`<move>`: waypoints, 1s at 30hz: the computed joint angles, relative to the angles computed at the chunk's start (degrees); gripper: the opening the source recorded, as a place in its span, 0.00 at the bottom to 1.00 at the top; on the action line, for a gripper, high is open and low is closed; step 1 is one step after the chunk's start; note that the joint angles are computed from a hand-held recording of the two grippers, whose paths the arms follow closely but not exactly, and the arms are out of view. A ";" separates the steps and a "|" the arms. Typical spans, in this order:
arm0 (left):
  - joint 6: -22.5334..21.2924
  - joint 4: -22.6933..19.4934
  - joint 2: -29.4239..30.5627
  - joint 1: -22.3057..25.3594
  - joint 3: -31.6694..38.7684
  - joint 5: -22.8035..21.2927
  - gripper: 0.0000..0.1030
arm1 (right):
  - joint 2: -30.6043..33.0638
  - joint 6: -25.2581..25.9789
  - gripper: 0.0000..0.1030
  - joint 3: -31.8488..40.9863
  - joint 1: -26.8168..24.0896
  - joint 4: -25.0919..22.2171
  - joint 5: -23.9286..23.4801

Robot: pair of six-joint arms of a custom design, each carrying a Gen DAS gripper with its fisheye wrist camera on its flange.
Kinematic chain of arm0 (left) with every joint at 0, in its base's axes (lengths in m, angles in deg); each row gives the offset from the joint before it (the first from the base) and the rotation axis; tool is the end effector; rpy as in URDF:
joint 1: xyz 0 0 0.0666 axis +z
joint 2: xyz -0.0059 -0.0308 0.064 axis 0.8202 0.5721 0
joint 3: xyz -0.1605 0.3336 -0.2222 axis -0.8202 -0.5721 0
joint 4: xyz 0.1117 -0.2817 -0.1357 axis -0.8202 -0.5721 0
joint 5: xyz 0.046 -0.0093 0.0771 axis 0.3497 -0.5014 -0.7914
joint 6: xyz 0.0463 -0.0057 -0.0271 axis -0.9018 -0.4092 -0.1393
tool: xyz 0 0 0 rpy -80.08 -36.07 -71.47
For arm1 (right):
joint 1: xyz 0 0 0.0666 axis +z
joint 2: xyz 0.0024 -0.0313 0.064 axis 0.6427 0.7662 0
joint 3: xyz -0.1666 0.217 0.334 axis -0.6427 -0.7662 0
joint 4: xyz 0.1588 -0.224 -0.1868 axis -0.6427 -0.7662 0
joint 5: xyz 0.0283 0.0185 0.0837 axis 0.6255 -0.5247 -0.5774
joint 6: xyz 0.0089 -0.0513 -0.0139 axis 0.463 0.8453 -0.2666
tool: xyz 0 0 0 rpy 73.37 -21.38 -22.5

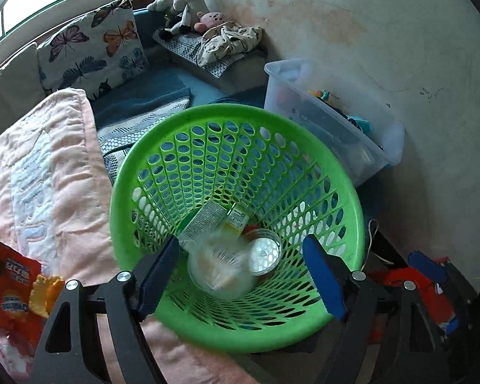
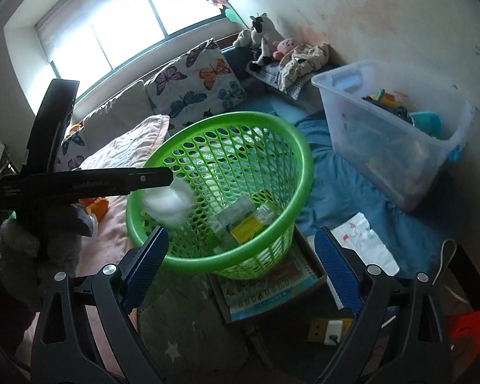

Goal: Collect trash
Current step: 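Carry the lid and container to the green basket and release both, then return to the bed and grasp the red snack wrapper with the left tool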

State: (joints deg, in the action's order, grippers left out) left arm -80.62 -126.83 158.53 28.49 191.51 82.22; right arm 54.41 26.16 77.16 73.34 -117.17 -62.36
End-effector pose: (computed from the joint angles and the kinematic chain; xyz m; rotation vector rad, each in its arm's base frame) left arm 0.5908 -0.3002 0.4268 0.4341 2.5480 -0.3557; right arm 0.4535 0.2916 0.4028 0.0712 2.2921 0.4438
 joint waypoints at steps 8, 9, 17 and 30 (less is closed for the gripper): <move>0.27 7.09 -7.53 0.96 -11.29 -1.96 0.74 | 0.01 0.43 0.89 0.36 1.20 0.65 -0.67; 0.39 7.94 -8.48 1.05 -12.59 -2.42 0.74 | 0.06 0.51 0.89 0.51 1.44 0.63 -0.74; 1.49 14.66 -17.86 3.05 -24.87 -5.65 0.74 | 1.65 2.20 0.89 3.84 4.36 -0.59 -1.57; 2.90 21.74 -26.81 12.13 -36.75 -12.50 0.70 | 5.05 4.13 0.89 9.99 7.34 -2.24 -3.59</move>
State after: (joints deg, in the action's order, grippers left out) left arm -77.72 -105.09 131.72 40.62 154.77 69.73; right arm 59.46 30.29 87.14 80.68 -119.41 -65.95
